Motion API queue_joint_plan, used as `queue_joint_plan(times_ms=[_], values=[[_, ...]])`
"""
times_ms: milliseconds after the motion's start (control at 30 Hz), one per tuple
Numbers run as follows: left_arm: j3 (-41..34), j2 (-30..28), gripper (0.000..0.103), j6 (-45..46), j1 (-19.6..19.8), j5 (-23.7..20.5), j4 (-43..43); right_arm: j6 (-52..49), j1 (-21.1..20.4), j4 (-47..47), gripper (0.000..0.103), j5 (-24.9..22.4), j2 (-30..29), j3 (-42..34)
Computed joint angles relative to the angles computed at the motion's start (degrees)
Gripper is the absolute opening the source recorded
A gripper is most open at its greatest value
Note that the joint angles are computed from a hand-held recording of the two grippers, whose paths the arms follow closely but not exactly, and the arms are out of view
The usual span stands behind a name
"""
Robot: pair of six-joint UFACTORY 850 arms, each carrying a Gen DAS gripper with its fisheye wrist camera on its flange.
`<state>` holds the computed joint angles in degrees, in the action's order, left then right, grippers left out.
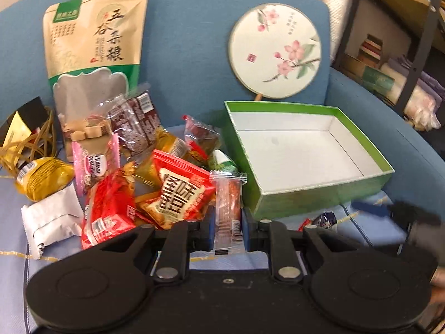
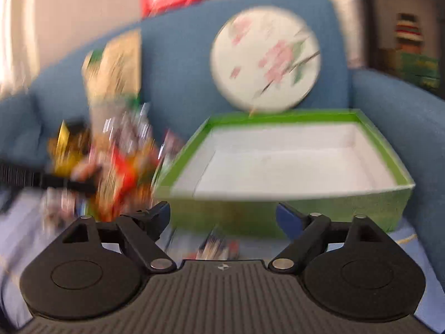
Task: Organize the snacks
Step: 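Carry a brown stick snack into the green box with left gripper while right gripper carries a wrapped candy there, then open both grippers over the box and return to the pile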
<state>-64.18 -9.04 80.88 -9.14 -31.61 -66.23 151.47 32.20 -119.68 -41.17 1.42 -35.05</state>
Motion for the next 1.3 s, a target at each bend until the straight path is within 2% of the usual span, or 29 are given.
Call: queue_joint_plan(times_ms=[133, 200, 233, 267, 300, 333, 400, 533, 600, 667, 833, 867, 900, 933, 967, 1033, 1067, 1133, 1200, 1300], values=[[-0.67, -0.78, 0.043, -0.92, 0.00, -1.78, -0.60, -10.63, 1.23, 8.76, 0.103, -1.05, -4.05, -2.46], [-0.22, -0.51, 0.043, -0.39, -0.46, -1.75, -0.46, -8.18, 0.28, 7.72, 0.103, -0.70, -4.95, -3.25], [0.00, -0.32, 0.042, -0.08, -0.62, -1.71, -0.25, -6.65, -0.49, 6.58, 0.103, 0.95, -5.02, -3.56], [0.20, -0.11, 0.042, 0.23, -0.72, -1.63, -0.16, -6.02, -1.86, 5.99, 0.094, 4.69, -4.78, -3.78], [0.27, -0.01, 0.042, 0.44, -0.78, -1.56, -0.12, -3.80, -3.44, 4.22, 0.068, 8.75, -4.56, -3.87], [0.16, 0.00, 0.042, 0.55, -0.84, -1.63, -0.14, -0.66, -4.05, 2.24, 0.061, 10.40, -3.99, -3.36], [-0.42, -0.15, 0.042, 0.64, -1.06, -1.87, -0.42, 2.94, -2.94, -2.05, 0.058, 8.41, -1.72, -0.95], [-2.13, -0.68, 0.042, 1.59, -2.74, -1.47, -1.58, 10.63, -0.28, -7.36, 0.058, -2.19, 2.81, 3.32], [-3.47, -1.41, 0.042, 2.24, -4.10, -1.06, -2.38, 8.92, 0.56, -5.01, 0.058, -8.81, 2.97, 3.09], [-5.10, -2.60, 0.043, 1.73, -5.68, -0.15, -2.08, 3.70, 0.44, -0.60, 0.058, -12.80, 1.97, 1.63], [-8.75, -6.43, 0.043, -0.62, -8.78, 1.68, -0.38, 6.50, -4.64, -2.92, 0.059, -9.46, 0.00, 0.18], [-9.10, -7.14, 0.045, -0.76, -9.28, 2.19, -0.32, 6.48, -5.13, -3.03, 0.063, -9.69, -0.79, -0.06], [-8.94, -7.52, 0.053, 0.80, -9.74, 3.37, -1.63, 6.68, -5.79, -3.07, 0.066, -9.52, -1.81, -0.53], [-8.21, -7.59, 0.096, 4.76, -10.06, 4.70, -4.98, 6.27, -6.10, -2.28, 0.080, -8.60, -2.63, -1.13], [-7.67, -7.58, 0.103, 6.62, -10.42, 6.42, -6.45, 4.45, -6.66, -0.49, 0.103, -6.49, -2.80, -1.75], [-5.49, -6.38, 0.103, 12.20, -10.42, 9.79, -12.77, 2.59, -5.71, 1.61, 0.103, -8.39, -2.83, -1.73], [-4.86, -5.86, 0.103, 14.38, -9.64, 8.82, -14.73, 3.17, -4.99, -0.17, 0.103, -10.62, -2.20, -0.72], [-4.61, -5.12, 0.103, 12.26, -7.82, 6.35, -12.71, 4.75, -3.75, -2.69, 0.103, -14.68, -1.47, 0.77], [-3.54, -3.51, 0.103, 10.16, -6.22, 6.70, -11.20, 5.77, -2.39, -3.68, 0.103, -17.18, -1.31, 1.58], [-1.29, -1.18, 0.103, 8.65, -3.58, 7.67, -8.28, 7.77, -1.29, -5.39, 0.103, -16.84, -1.49, 1.58]])
